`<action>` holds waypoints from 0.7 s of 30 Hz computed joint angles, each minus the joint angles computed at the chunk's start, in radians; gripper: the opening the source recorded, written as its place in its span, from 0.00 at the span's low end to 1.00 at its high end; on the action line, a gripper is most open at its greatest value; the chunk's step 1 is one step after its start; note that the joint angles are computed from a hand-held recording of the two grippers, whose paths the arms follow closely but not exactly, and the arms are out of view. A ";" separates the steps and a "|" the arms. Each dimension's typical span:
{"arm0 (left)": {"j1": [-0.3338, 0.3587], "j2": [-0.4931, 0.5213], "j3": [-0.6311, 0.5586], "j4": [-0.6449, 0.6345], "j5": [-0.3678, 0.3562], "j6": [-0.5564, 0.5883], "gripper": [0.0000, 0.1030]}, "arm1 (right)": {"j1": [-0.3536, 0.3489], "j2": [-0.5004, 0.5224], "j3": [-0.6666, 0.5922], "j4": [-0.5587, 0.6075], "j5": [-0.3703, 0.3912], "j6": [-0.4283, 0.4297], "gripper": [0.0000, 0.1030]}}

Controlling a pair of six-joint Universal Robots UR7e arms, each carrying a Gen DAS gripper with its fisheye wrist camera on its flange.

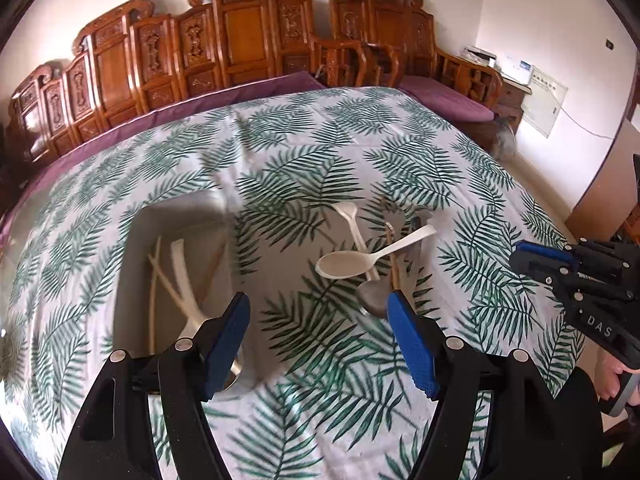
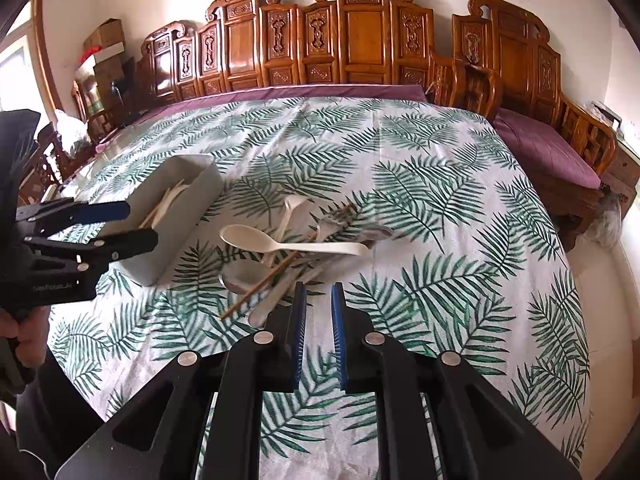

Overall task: Organize utensils
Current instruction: 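Move the left tool to the pile and grasp a white fork and spoon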

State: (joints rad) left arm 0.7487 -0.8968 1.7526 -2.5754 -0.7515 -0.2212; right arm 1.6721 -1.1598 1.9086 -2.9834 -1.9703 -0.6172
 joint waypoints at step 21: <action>0.079 0.302 -0.386 0.355 0.008 0.151 0.66 | -0.048 0.000 -0.031 0.051 0.019 0.016 0.14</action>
